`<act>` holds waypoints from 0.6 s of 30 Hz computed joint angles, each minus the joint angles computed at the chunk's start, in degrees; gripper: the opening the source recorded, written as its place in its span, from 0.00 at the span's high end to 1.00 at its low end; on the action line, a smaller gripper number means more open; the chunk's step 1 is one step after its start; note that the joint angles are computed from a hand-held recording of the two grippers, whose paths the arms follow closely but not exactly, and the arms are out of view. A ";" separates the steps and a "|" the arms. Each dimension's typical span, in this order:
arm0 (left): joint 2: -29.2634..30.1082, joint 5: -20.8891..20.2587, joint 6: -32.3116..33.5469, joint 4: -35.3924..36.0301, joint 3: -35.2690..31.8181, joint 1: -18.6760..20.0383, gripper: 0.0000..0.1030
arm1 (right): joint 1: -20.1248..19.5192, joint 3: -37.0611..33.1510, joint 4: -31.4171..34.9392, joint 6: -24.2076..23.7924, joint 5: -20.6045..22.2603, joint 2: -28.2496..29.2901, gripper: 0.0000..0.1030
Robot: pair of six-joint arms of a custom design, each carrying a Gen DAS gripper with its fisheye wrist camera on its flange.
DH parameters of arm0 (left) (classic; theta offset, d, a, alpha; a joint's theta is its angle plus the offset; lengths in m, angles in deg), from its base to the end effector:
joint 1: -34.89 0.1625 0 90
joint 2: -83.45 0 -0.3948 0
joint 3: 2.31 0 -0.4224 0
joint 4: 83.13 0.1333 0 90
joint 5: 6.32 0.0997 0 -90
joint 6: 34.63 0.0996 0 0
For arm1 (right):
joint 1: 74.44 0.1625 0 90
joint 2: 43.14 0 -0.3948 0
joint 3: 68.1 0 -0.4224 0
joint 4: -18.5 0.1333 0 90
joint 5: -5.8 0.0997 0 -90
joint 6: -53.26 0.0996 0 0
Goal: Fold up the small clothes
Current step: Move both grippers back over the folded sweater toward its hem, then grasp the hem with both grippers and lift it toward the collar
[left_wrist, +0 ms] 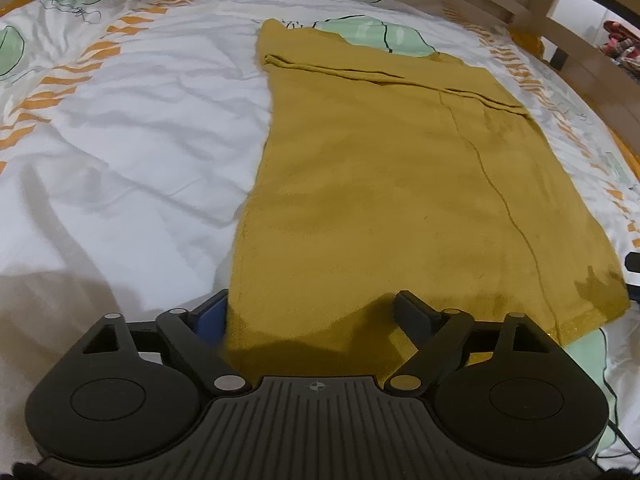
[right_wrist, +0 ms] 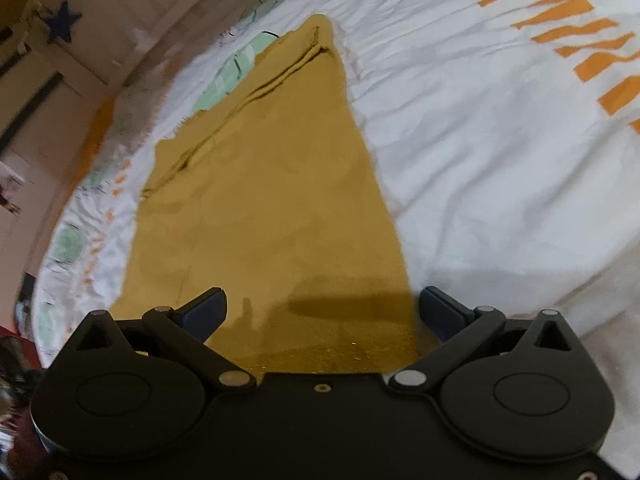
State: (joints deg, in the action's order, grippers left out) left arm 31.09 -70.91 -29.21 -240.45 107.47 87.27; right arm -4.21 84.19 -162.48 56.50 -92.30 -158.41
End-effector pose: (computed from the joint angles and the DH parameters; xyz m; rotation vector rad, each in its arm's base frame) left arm -0.2160 -0.5686 0.0477 0.9538 2.5645 -0.3987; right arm 0.0084 -0.3294 0.2878 -0.6073 -2.5162 1.2769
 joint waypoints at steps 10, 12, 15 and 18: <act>-0.42 -2.55 -0.07 0.15 -0.49 1.12 0.25 | -6.39 0.14 7.28 -1.28 11.48 -4.93 0.00; -0.59 -2.21 -0.22 0.15 -0.41 1.05 0.33 | -5.89 -0.15 8.21 -1.83 11.07 -4.84 0.03; -0.93 -2.20 -0.83 0.46 -0.47 1.19 0.43 | -4.41 -0.77 9.31 -2.75 9.00 -4.16 0.24; -1.14 -2.59 -1.12 0.65 -0.56 1.38 0.59 | -3.56 -1.06 9.86 -2.52 7.50 -3.55 0.57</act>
State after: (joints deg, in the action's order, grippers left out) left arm 29.95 -73.50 -30.33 -239.80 106.90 88.65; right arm -7.76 83.13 -152.62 53.97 -84.80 -161.96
